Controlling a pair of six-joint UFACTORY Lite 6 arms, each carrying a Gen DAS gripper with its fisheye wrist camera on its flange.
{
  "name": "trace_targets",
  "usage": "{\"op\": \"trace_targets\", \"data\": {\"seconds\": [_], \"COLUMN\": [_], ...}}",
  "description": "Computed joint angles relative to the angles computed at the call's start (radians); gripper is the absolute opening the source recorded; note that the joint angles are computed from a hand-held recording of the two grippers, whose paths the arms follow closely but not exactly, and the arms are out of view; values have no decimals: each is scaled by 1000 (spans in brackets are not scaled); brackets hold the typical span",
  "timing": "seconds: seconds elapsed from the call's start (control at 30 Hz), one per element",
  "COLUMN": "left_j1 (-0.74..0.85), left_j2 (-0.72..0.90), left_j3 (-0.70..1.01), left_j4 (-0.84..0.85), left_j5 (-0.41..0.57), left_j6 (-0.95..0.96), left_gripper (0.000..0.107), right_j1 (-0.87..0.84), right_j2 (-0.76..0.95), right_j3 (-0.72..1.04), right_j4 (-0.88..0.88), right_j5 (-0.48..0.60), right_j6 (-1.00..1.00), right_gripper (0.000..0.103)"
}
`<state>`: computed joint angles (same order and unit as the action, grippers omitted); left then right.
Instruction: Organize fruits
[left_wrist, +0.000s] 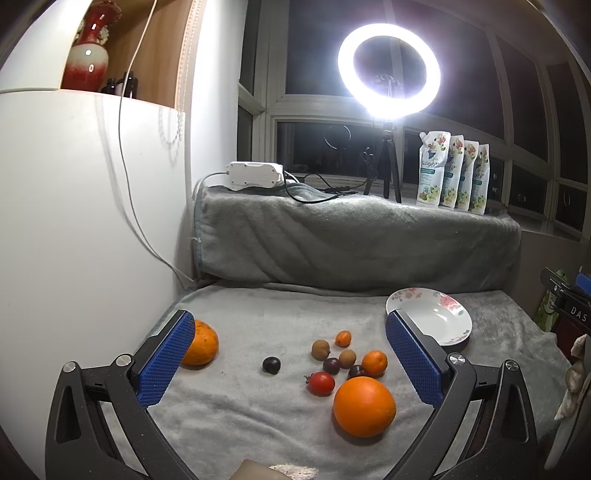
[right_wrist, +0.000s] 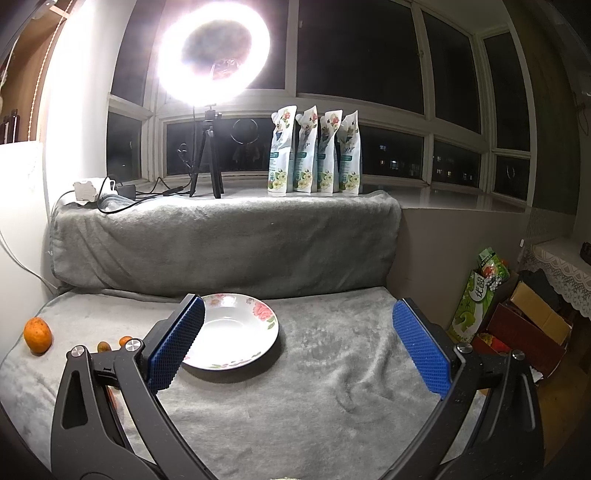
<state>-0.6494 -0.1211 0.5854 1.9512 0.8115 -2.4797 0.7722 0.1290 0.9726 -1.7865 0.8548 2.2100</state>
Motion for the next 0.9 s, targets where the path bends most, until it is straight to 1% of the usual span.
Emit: {"op": "trace_targets", "data": {"seconds": [0.9], "left_j1": [-11], "left_j2": [1], "left_j3": [-6], "left_j4": [-4], "left_j5": [12], "left_j6": [-1], "left_gripper": [102], "right_j1": [9], "right_j2": [6], "right_j3": [11], "right_j4": [11], "right_j5": [4], "right_j6": [-10], "right_gripper": [103]}}
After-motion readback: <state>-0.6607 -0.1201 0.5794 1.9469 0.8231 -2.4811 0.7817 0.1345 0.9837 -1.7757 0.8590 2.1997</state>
